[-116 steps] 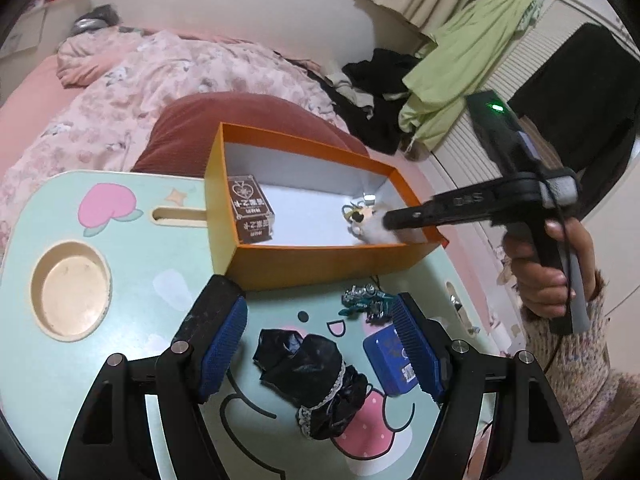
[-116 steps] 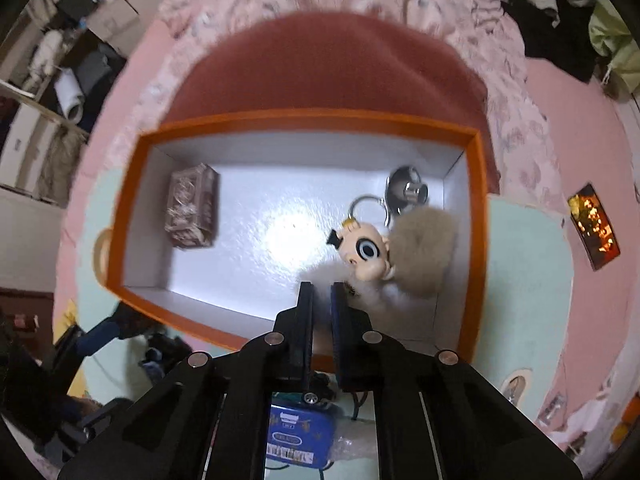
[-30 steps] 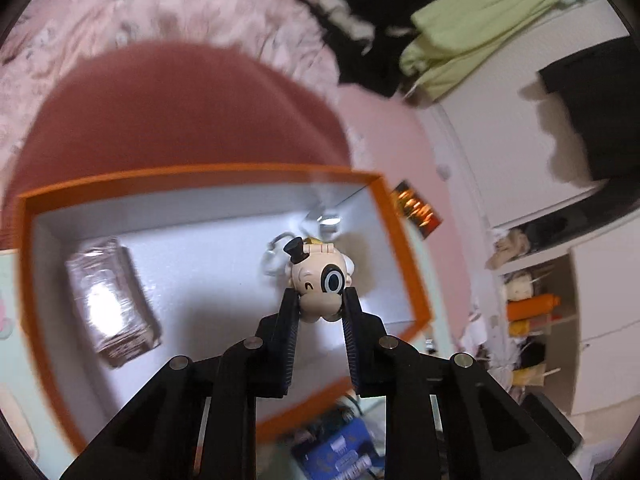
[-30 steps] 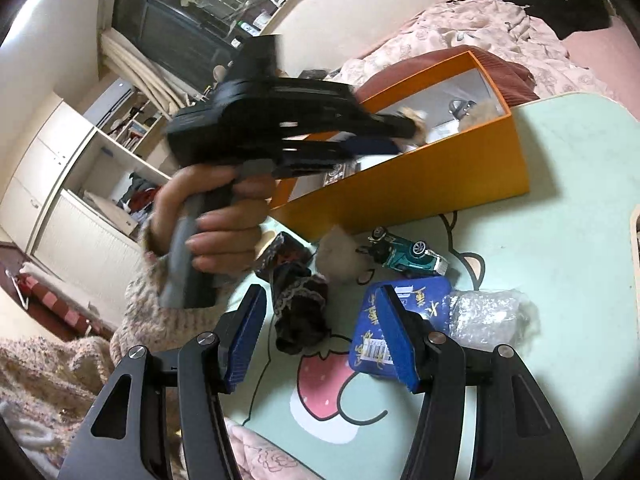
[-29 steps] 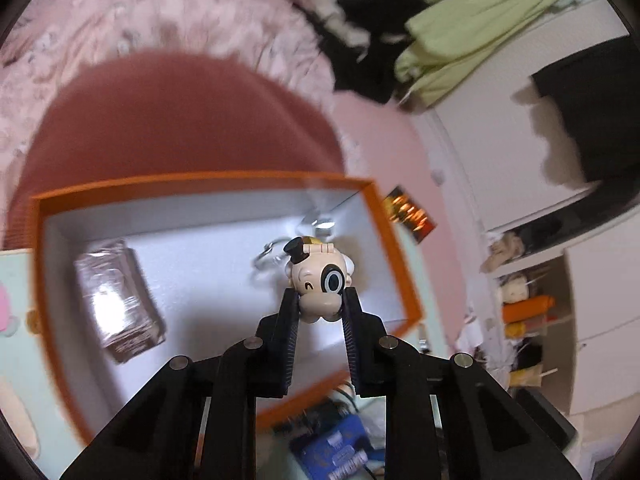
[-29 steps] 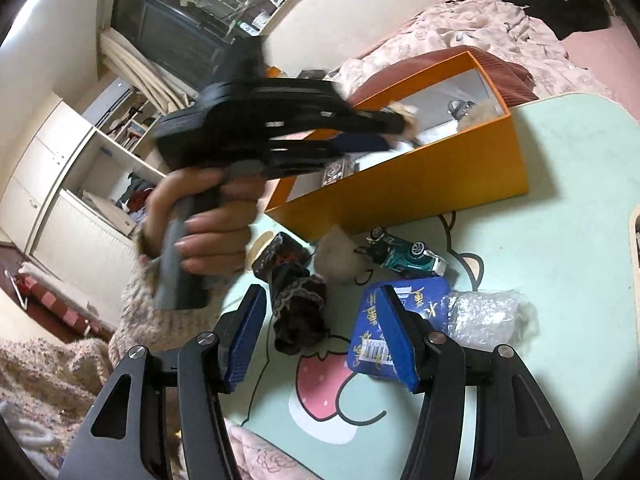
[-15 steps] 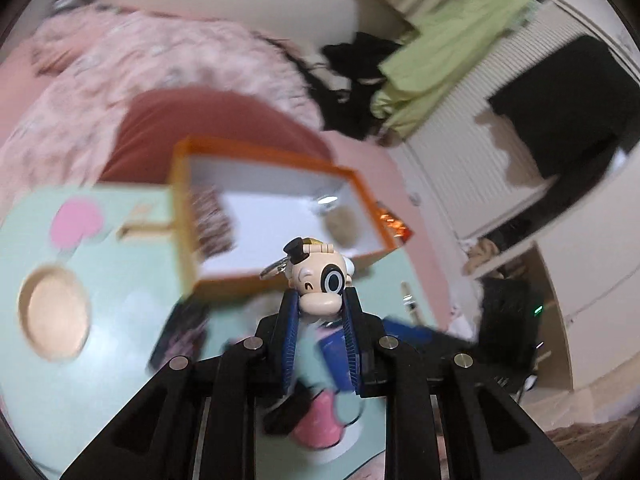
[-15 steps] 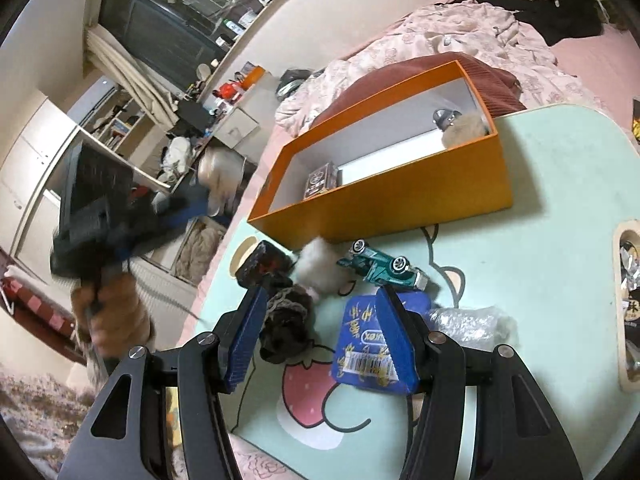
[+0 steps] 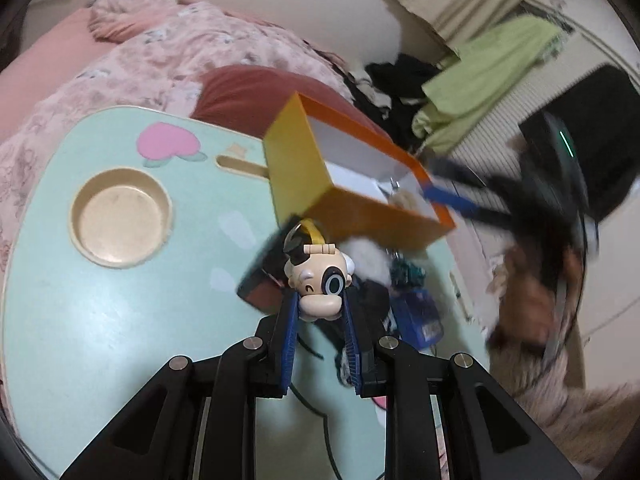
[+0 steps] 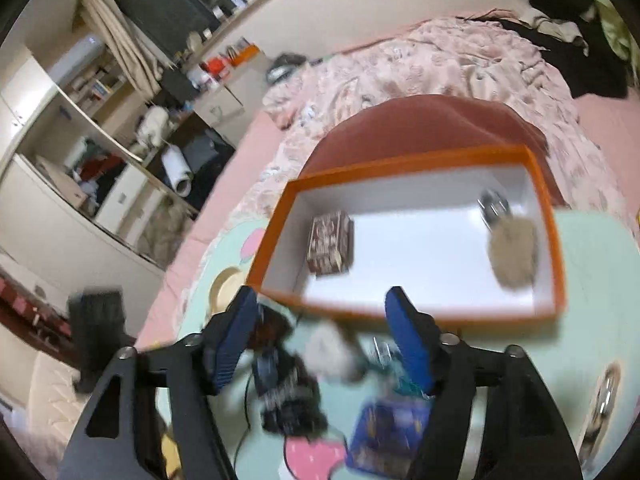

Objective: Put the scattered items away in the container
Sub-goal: 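Set the cartoon keychain on the table with the left gripper while the right lifts the brown card box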

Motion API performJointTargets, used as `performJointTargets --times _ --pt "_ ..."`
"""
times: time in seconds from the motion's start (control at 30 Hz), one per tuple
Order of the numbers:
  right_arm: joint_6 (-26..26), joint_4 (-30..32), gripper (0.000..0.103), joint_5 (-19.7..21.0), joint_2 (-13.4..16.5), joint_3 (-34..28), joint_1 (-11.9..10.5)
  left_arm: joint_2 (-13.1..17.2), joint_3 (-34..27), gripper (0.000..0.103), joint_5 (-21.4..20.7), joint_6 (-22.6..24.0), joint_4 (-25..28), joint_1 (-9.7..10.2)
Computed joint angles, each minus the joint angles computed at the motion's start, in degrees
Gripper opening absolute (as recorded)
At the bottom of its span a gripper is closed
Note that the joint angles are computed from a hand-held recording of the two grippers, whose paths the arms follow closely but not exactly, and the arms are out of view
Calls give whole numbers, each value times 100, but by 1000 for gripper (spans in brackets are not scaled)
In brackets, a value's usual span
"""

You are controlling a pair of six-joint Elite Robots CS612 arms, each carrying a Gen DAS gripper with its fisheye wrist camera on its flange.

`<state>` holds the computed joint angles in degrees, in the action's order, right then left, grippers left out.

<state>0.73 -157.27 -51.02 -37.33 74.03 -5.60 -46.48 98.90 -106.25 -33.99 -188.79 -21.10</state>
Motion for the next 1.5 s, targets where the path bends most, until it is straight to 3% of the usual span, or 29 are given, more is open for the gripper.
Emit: performJointTargets --times 0.13,0.27,0.37,0.43,0.47,0.53,0.67,0.8,0.9,1.07,1.17,1.3,1.4,1.43,1.5 --pt "-420 1643 69 -1106 415 -1191 351 -32 55 20 -50 371 190 -89" --pt "-705 2615 69 -1657 844 -2065 565 -9 76 29 -19 402 289 -121" --pt "-770 2975 69 -2213 1050 -2427 692 5 63 42 22 386 374 -135" --pt "-579 2891 61 -2091 1050 -2356 657 26 81 47 -69 326 232 -124" --pt "-619 2782 44 -2248 1020 -2282 667 29 91 49 -115 299 165 -118" --pt "-671 2513 41 -2506 933 -2068 668 34 104 53 -155 235 28 -104" --pt "-524 1987 41 -1894 718 -1546 485 -5 146 61 -128 58 -182 -75" --pt "-299 505 41 -1485 288 -588 288 -58 147 67 -73 -56 -316 -28" --pt "-384 -229 41 -838 -57 130 86 -124 95 69 72 -47 -277 11" --pt "-658 -676 42 -264 -411 940 -31 -156 -180 70 149 3 -143 110" --pt "-769 -584 42 -257 -472 1190 -32 -132 -493 71 73 215 111 123" --pt "-810 -737 43 -58 -452 1390 -67 -37 -1057 74 -114 547 760 70" --pt "-545 -1273 46 48 -458 1609 -101 88 -1567 74 -189 693 1611 -2" --pt "-443 -1418 49 100 -456 1660 -119 159 -1786 74 -166 711 1970 -30" --pt "-177 -1785 66 275 -434 1760 -182 366 -2321 74 -108 779 2791 -92"
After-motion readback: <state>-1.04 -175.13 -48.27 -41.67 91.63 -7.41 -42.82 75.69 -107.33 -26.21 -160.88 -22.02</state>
